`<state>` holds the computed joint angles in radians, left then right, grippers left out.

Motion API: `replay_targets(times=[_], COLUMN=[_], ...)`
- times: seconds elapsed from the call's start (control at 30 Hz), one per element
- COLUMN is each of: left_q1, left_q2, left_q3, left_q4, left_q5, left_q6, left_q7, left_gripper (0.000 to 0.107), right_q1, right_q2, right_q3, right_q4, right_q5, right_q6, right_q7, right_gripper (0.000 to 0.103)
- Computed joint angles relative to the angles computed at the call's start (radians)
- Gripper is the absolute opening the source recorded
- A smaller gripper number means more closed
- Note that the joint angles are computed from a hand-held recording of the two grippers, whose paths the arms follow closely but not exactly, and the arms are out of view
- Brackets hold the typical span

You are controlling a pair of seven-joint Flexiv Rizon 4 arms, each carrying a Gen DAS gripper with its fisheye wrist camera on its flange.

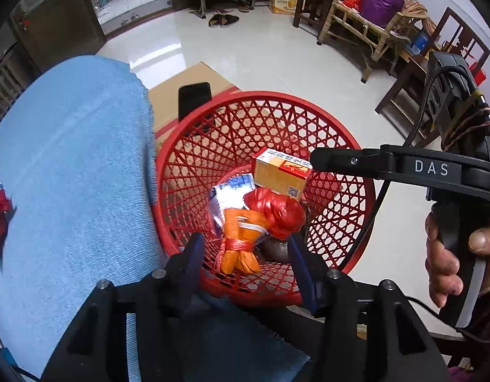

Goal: Collect trash
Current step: 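Lower the red bag ball and orange netted bundle into the red basket and open both grippers, then move both grippers back over the table toward the red bag and wrapper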

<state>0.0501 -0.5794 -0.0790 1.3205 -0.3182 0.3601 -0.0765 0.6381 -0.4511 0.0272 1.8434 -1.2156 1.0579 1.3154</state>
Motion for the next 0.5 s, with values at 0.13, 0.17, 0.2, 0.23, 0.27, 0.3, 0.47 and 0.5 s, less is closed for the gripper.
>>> replay_targets(times=[0.13, 0.17, 0.2, 0.23, 0.27, 0.3, 0.47, 0.5], left_q1=[0.021, 0.027, 0.033, 0.044, 0.055, 0.062, 0.123, 0.129], left_q2=[0.005, 0.004, 0.001, -0.002, -0.004, -0.004, -0.02, -0.028], left_q3=[-0.003, -0.003, -0.002, -0.003, -0.005, -0.006, -0.018, -0.018], left_q4=[0.002, -0.003, -0.009, -0.018, -0.023, -0.024, -0.054, -0.068], left_q5=[-0.029, -0.036, -0.044, -0.058, -0.074, -0.085, -0.176, -0.182], left_q6=[0.021, 0.023, 0.025, 0.025, 0.028, 0.035, 0.093, 0.092], left_q7=[0.016, 0.015, 0.011, 0.007, 0.006, 0.007, 0.009, -0.001], left_gripper=[0.055, 0.055, 0.055, 0.055, 0.055, 0.055, 0.062, 0.063], right_q1=[0.003, 0.003, 0.005, 0.006, 0.007, 0.009, 0.024, 0.028], right_q2=[0.004, 0.005, 0.003, 0.002, -0.001, -0.005, -0.029, -0.038], right_q3=[0.004, 0.003, 0.004, 0.005, 0.006, 0.006, 0.005, 0.005], right_q4=[-0.009, -0.013, -0.021, -0.029, -0.037, -0.047, -0.122, -0.15], right_q5=[0.014, 0.013, 0.017, 0.023, 0.03, 0.036, 0.09, 0.108], right_q6=[-0.021, -0.023, -0.031, -0.038, -0.042, -0.044, -0.078, -0.091], right_q7=[-0.032, -0.038, -0.054, -0.068, -0.082, -0.096, -0.22, -0.264], right_gripper=[0.058, 0.058, 0.058, 0.058, 0.058, 0.058, 0.058, 0.058])
